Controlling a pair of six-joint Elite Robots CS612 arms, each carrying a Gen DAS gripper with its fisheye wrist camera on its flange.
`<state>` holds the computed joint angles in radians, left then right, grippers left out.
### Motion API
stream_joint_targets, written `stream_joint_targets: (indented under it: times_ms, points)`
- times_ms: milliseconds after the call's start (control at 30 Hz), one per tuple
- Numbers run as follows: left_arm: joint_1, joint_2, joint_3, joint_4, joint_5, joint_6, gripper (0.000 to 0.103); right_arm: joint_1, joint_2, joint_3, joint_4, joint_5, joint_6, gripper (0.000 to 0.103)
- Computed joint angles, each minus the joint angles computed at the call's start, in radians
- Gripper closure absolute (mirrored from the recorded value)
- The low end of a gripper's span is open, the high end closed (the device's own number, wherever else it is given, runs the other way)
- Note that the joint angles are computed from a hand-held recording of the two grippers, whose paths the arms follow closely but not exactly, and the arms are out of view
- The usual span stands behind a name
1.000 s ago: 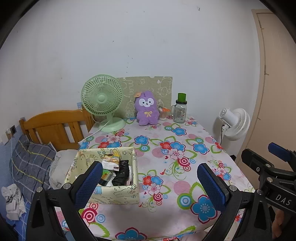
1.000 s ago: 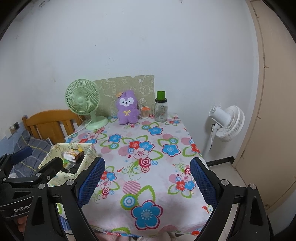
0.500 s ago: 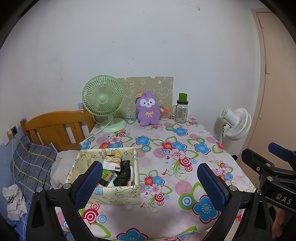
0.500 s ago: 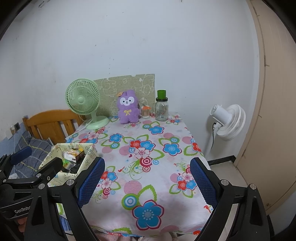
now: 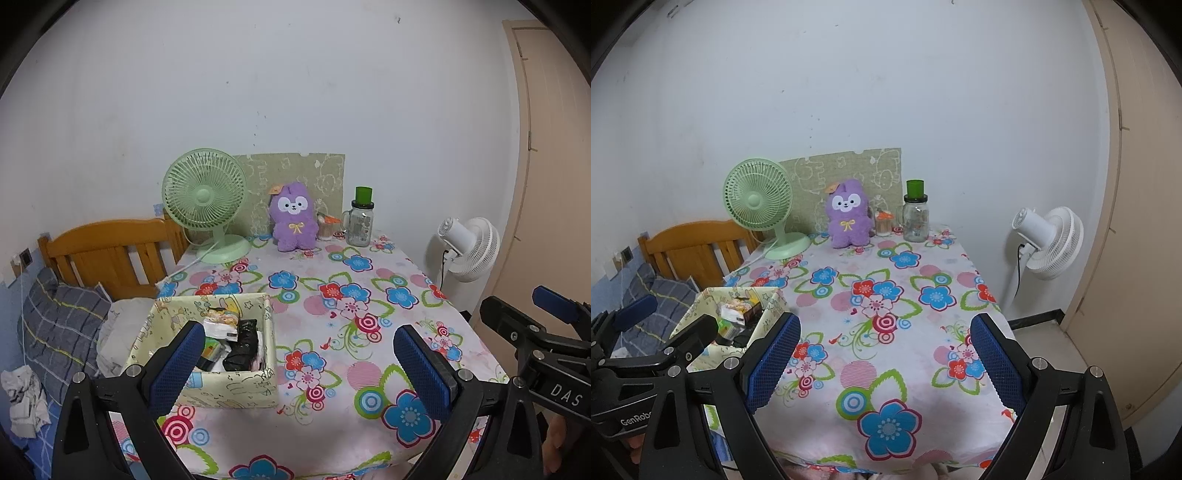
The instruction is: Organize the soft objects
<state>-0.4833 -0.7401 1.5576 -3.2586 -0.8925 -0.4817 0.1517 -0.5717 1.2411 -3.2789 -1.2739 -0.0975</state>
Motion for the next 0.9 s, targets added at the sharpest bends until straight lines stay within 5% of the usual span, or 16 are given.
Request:
stream_joint_targets:
  times_ms: [900]
  points:
    - [-0.001, 0.006, -0.012, 0.015, 0.02, 0.004, 0.0, 0.003, 0.008, -0.011, -0.013, -0.001, 0.0, 0.008]
